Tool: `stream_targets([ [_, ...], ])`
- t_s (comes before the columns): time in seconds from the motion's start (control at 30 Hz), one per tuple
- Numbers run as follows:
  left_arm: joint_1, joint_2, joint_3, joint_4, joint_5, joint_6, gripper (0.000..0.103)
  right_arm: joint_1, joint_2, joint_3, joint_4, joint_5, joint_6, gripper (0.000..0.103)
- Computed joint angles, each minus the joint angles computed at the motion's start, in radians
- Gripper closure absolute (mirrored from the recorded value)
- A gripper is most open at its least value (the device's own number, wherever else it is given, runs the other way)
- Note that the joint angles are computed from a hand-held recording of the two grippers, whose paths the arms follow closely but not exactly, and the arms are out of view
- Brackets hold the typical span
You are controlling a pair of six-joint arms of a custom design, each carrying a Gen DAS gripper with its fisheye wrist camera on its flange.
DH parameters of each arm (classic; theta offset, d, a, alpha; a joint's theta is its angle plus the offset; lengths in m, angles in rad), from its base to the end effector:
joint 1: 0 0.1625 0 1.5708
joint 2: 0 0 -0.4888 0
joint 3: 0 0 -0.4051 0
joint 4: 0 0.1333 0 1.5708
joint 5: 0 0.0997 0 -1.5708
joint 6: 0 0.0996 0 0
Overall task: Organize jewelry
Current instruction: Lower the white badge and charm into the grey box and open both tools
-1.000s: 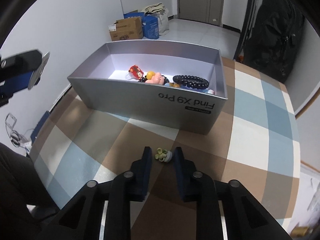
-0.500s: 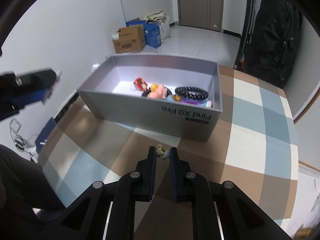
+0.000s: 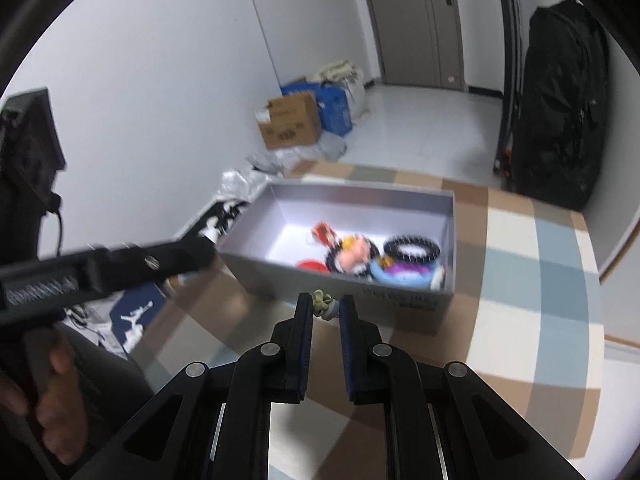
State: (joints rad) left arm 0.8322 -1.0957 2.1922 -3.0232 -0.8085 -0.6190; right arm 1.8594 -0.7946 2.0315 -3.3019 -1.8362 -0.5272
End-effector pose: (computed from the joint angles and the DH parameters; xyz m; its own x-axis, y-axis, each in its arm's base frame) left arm -0.2055 -0.5258 0.2040 -0.9337 -0.1505 -0.3250 0.1097 0.7438 -0.6594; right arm 0.2759 -0.5529 0.0912 -0.7040 -0.5589 0.4382 -0.6998 0.6512 -0.2937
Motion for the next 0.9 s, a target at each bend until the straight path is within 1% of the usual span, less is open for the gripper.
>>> stream_targets([
  [0.07, 0.008, 0.004, -0.014, 0.0, -0.012, 0.009, 0.066, 0.002, -0.005, -0.005, -0.005, 0.022, 0.006, 0.091],
  [0.23, 0.015, 0.022, -0.042, -0.008, -0.011, 0.027, 0.066, -0.001, -0.017, -0.031, 0.002, 0.07, 0.039, 0.091],
  [0.4, 0.028, 0.046, -0.073, -0.009, -0.022, 0.031, 0.066, -0.015, -0.022, -0.062, 0.06, 0.117, 0.081, 0.091],
  [0.57, 0.054, 0.067, -0.117, 0.007, -0.051, 0.023, 0.066, -0.023, -0.008, -0.101, 0.097, 0.112, 0.102, 0.091],
  [0.9, 0.087, 0.092, -0.175, 0.068, -0.081, 0.017, 0.066, -0.054, 0.012, -0.172, 0.154, 0.132, 0.138, 0.091],
])
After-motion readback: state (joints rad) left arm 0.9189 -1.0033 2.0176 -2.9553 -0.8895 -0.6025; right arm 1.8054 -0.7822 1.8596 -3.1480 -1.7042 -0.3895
